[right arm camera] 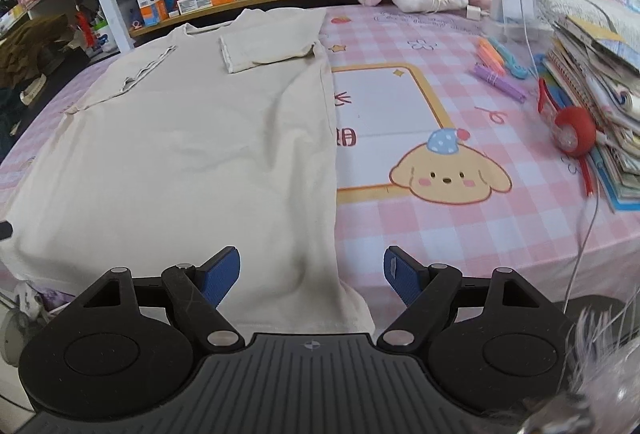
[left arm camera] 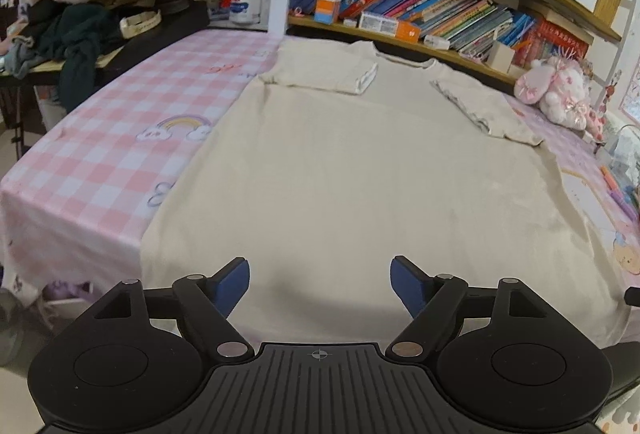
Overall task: Fold clothes
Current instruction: 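Open the left tool and lift both tools back over the shirt, then move the open right tool down to the shirt side edge near the hem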
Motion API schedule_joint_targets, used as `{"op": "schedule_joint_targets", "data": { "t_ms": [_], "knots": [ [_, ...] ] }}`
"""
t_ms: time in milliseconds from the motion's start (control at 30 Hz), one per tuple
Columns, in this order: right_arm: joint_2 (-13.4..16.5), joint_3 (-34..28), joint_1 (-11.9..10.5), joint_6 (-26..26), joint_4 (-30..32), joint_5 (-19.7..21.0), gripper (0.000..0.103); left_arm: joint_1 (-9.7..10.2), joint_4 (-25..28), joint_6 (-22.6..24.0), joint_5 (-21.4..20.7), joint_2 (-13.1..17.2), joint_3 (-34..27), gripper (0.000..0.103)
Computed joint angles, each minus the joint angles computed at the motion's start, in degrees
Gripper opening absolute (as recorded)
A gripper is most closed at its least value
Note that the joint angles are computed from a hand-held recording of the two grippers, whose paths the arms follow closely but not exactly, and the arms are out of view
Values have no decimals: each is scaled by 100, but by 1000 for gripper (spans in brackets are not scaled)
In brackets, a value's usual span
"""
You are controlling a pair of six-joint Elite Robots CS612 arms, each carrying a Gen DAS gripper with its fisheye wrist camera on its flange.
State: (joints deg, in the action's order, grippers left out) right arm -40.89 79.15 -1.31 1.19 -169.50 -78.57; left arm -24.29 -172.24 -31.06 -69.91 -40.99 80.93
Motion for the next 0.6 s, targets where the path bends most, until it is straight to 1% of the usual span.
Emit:
{"op": "schedule_joint_targets", "data": {
  "t_ms": [100, 133, 200, 267, 367, 467, 533, 567, 600],
  "knots": [
    [-24, 56, -35, 182, 36, 58, 78, -6, -19, -21, 48, -59, 118, 91],
    [-29, 70, -46, 252, 68, 75, 78, -9, -38, -14, 73, -78, 166, 93],
    [-37, 91, -66, 357, 155, 86, 78, -5, -1, -20, 97, -111, 239, 93],
    [-38, 100, -79, 413, 213, 74, 78, 19, 133, -44, 45, -133, 273, 93],
    [-26, 81, -100, 508, 315, 89, 76, 63, 131, -117, 32, -153, 363, 93],
    [-16, 31, -140, 533, 522, 244, 75, 131, 19, -214, -36, -185, 467, 93],
    [-9, -2, -159, 427, 647, 336, 74, 200, -39, -260, -163, -211, 519, 91],
    [-5, -20, -159, 359, 702, 348, 72, 243, -15, -271, -269, -220, 523, 90],
    [1, -42, -160, 299, 763, 373, 70, 285, 10, -280, -371, -228, 525, 85]
  ]
}}
